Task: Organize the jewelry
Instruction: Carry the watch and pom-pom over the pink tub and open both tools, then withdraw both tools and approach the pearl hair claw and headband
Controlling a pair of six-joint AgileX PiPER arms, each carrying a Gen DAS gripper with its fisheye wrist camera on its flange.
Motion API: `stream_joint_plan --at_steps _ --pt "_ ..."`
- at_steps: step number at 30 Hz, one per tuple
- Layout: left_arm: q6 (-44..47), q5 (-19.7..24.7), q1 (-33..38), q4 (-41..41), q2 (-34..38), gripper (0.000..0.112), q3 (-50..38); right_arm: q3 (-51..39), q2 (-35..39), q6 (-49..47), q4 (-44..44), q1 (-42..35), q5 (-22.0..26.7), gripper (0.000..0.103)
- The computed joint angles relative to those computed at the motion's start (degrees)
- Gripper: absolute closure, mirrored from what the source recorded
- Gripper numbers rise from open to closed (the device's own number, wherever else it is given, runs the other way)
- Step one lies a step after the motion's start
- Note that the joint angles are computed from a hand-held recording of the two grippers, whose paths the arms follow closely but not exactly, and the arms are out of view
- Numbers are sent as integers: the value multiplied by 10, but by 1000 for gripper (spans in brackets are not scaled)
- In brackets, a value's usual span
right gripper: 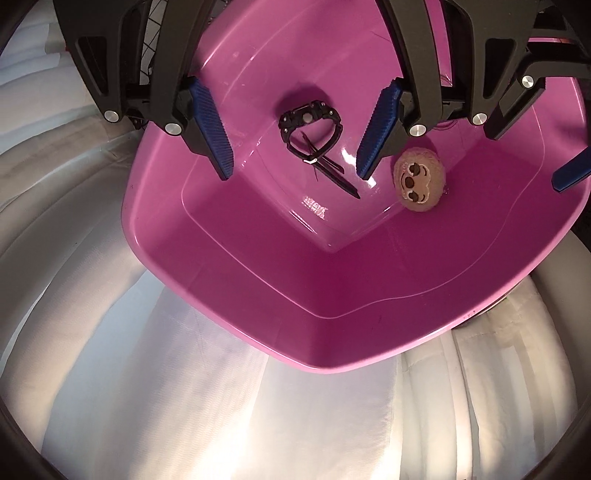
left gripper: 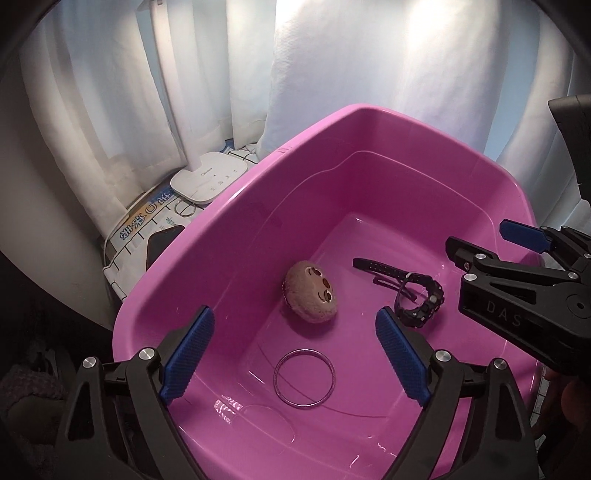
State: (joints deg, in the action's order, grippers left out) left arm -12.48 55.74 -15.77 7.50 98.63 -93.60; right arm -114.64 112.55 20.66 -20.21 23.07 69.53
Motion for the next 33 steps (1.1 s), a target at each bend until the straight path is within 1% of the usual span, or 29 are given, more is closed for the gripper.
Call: stream_joint_plan --at_steps 6,7,10,13,19,24,30,33 --pt "-4 -2 2 2 -14 25 10 33 -28 18 5 -1 -16 38" --pt "-5 -3 2 2 -18 25 12 20 -20 15 10 -5 -15 38" --pt "-9 -5 -1 4 -28 25 18 44 -40 25 11 -5 -27 38" --pt "-14 -8 -8 5 -39 25 26 87 -72 38 11 -9 -48 38" --pt "-26 -10 -42 11 -65 25 37 181 -154 63 13 -27 -87 38" --pt "-40 -6 -86 12 -80 25 31 268 -244 82 13 -53 -109 38" --pt "-70 -9 -158 21 -93 23 22 367 -365 83 7 -111 -111 38" --pt "-94 -15 -201 34 -96 22 21 410 -423 64 20 -164 -108 38"
